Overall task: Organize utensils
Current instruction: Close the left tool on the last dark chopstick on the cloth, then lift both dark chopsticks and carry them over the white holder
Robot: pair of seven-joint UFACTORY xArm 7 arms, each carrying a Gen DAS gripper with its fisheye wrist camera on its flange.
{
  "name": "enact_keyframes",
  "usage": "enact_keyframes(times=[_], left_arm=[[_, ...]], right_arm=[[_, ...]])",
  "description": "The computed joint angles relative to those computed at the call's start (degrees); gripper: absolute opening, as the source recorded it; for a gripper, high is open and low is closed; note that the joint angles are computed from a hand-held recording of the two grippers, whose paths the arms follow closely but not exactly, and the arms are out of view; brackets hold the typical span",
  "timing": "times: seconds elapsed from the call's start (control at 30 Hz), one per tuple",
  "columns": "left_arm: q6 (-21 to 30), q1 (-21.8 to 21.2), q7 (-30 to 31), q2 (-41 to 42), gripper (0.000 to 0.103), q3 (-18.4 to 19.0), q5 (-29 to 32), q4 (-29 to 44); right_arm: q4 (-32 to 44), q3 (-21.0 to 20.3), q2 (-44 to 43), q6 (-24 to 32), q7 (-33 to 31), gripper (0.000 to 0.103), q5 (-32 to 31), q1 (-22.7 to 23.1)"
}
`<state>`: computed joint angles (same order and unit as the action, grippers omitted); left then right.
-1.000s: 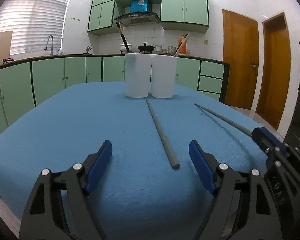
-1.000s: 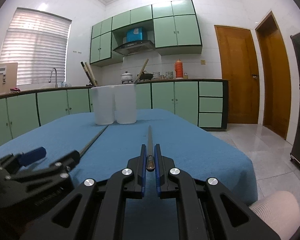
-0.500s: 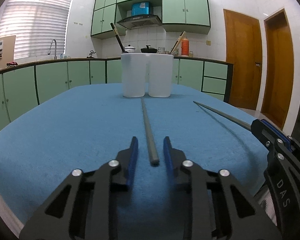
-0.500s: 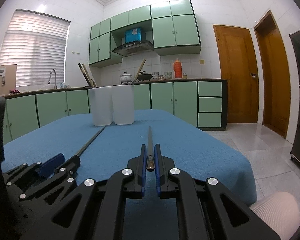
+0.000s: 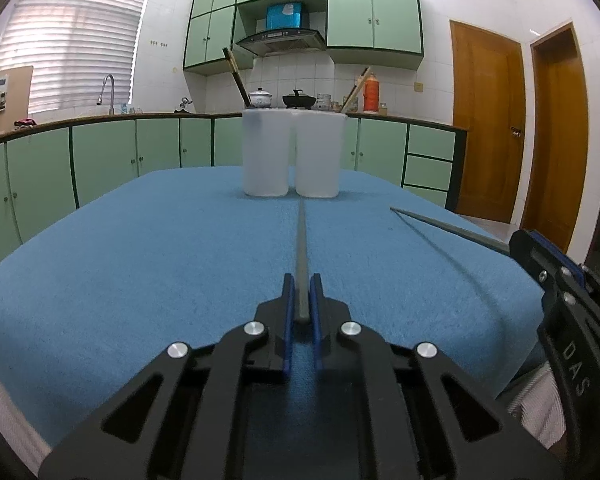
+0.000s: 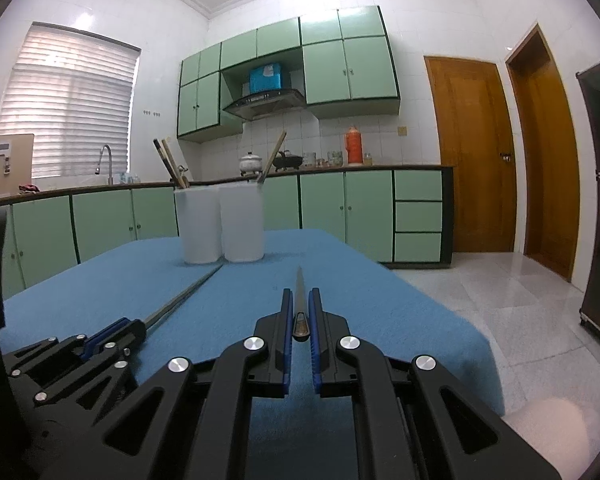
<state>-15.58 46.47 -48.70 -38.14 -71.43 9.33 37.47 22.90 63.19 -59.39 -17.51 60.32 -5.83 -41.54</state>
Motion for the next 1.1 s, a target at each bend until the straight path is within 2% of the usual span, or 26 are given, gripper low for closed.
enact_keyframes(times=[0.3,0.47,0.57,0.67,0.77,0.83,0.93,1.1], left_arm=[[-1.5,-5.3,3.0,-2.6,0.006,7.4,-1.2,-0.3],[-1.9,-7.5,6.9,-0.6,0.006,11.5,-1.7,2.1],[-1.2,-8.6,9.7,0.7,0.006,13.5,-2.2,3.9],[1.1,-10.6,13.1,3.5,0.006,16.6,-1.8,7.4],[3.6,-14.3,16.2,7.8,0.006,20.5,-0.9,10.5],[6.0,-18.9,18.8,11.9,0.006,24.9,0.0,13.4],[9.0,-23.4,21.2,15.9,0.006,29.3,1.3,16.9],[10.9,-28.1,21.7,19.4,0.006,34.7,4.1,20.4]], right_arm=[[1.4,-5.3,1.7,-3.6,-5.7,0.008,0.0,-0.1],[4.4,-9.4,7.1,-6.8,-12.2,0.007,0.0,0.6],[7.4,-13.0,12.5,-7.8,-16.4,0.007,-1.0,2.5],[11.6,-17.5,19.1,-6.9,-20.3,0.007,-2.7,6.2],[16.1,-23.8,26.0,-4.3,-23.6,0.007,-5.0,12.5],[19.5,-29.6,30.8,-1.6,-25.4,0.007,-7.0,19.1],[23.8,-38.0,35.8,2.4,-27.8,0.007,-8.6,28.7],[29.5,-45.5,40.5,5.8,-32.0,0.007,-7.4,37.8]])
